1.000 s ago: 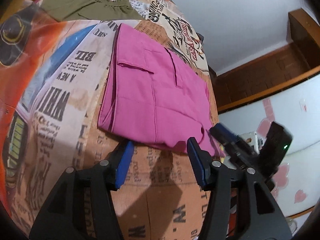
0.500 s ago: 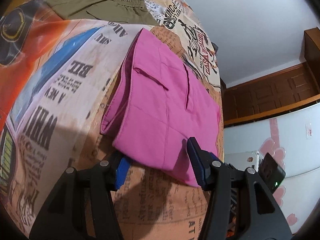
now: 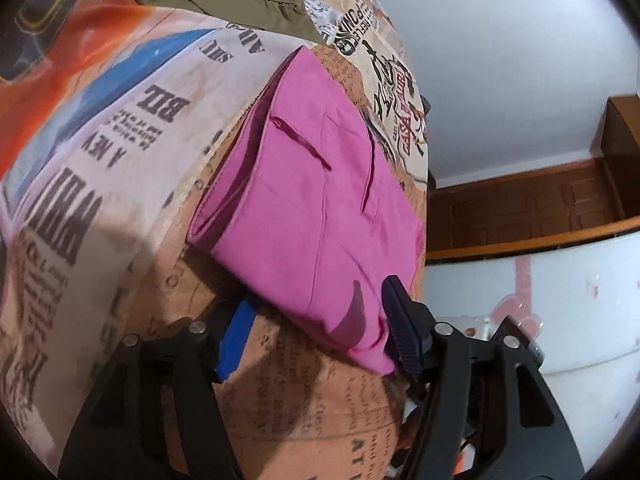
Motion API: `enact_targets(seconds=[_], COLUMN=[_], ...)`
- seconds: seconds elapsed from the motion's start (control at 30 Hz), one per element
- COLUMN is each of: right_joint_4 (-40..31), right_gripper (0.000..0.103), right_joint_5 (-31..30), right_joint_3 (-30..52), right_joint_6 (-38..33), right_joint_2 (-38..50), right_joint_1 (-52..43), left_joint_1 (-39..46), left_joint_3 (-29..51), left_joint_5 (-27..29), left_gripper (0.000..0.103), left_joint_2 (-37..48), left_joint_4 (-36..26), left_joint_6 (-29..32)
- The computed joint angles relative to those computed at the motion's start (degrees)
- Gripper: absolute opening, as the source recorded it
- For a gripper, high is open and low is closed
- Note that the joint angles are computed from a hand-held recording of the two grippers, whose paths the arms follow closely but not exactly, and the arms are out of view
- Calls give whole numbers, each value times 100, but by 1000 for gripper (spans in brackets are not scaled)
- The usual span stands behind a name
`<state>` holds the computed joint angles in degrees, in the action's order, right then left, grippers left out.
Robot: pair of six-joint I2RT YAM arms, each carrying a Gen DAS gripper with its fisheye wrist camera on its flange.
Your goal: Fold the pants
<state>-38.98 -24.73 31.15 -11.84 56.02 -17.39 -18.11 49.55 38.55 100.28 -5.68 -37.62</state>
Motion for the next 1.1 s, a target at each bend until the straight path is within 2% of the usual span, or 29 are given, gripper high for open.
enact_targets(seconds=[0.23,0.27,0.3,0.37,0.57,0.7,0.8,0.93,1.1], right_joint_4=[4,2,6,11,-64,-463,-701,-377,192], right_gripper=[43,43,43,43,43,43,43,43,45], right_joint_5=[-77,-85,-87,-86,5,65,207,804,1254], right_joint_3=[19,16,12,11,42,263,470,594,704], right_joint_6=[-69,-69,-73,-77,-57,-107,64,719,1385], right_joint_2=[88,84,84,87,16,-36,-190,-230,273], right_joint_1=[-50,-53,-55,-57,-6,109,536,1562,2512], left_joint_1=[-19,-38,-78,-212,-442,-273,-138,30,133], left_joint_3=[596,657,738,992,1180,616,97,-449,-666], left_joint_5=[-153,-253,-406,-860,-1469,-1368,-1675,-2246,-2825], left_gripper=[65,60,50,39,30,28,28,28,28], left_joint_2=[476,499,521,572,413,-131,-698,-1497,-1996], left_joint_4=[40,-2,-109,-471,-1073,-1109,-1161,-1281,-1454], left_joint_6=[-207,-238,-207,90,893,1337,1673,2124,2699])
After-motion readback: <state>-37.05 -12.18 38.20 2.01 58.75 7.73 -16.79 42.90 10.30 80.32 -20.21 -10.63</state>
